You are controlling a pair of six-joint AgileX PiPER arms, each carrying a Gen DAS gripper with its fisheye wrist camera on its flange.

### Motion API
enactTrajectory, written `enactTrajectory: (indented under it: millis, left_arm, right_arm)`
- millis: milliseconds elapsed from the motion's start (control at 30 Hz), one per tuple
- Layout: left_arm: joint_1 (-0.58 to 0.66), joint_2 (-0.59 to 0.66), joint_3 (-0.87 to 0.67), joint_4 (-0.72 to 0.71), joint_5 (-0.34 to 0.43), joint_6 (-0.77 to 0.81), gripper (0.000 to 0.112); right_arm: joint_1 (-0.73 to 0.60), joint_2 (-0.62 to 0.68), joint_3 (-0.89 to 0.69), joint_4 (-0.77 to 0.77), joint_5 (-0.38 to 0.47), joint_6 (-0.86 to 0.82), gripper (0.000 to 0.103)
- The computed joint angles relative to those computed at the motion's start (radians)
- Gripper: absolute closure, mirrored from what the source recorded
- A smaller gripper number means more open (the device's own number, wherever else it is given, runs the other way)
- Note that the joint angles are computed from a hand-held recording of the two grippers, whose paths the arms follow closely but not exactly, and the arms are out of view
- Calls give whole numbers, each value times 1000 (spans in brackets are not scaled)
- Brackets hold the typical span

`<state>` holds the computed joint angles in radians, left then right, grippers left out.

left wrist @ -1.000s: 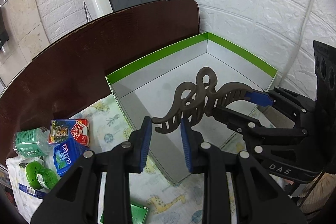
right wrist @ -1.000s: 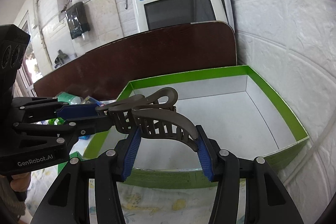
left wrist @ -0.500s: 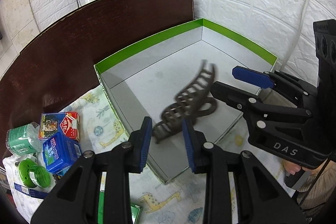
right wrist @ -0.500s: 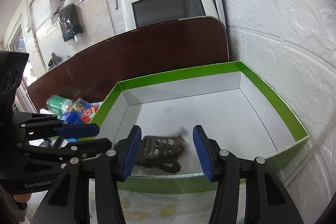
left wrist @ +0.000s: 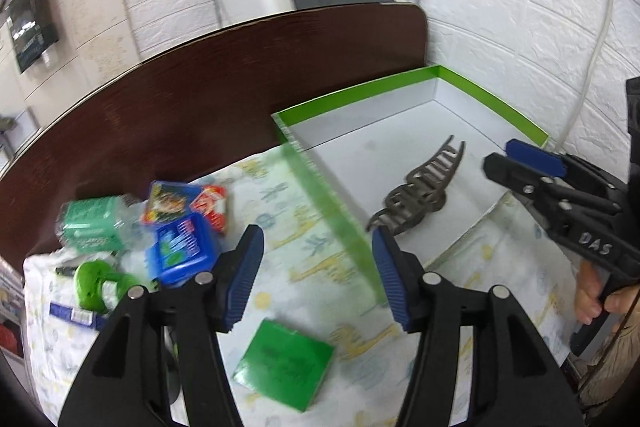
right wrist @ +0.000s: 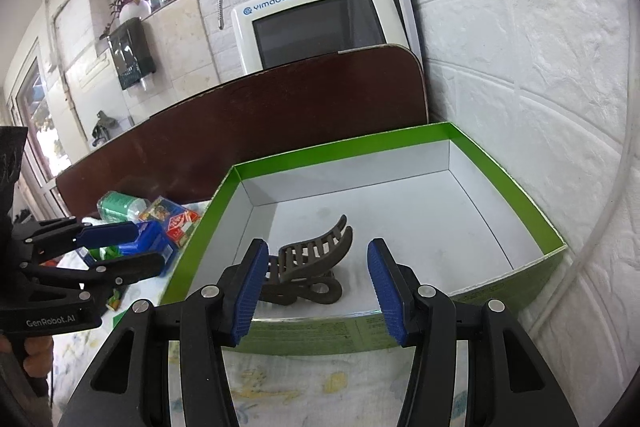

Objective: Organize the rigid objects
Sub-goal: 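Move the right tool to the green square box and grasp it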

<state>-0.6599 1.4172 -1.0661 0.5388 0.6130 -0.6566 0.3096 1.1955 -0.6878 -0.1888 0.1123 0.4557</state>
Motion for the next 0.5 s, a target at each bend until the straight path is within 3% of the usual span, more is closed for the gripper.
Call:
enactTrajectory:
  millis: [267,500]
  left_arm:
    - [81,-170,186,-22,-20,-17,56]
    - [172,-247,315,-157,-85,93,59]
  right_arm:
    - [227,-30,-38,-455,90,437,49]
    - [416,19,-70,-466,125,504,49]
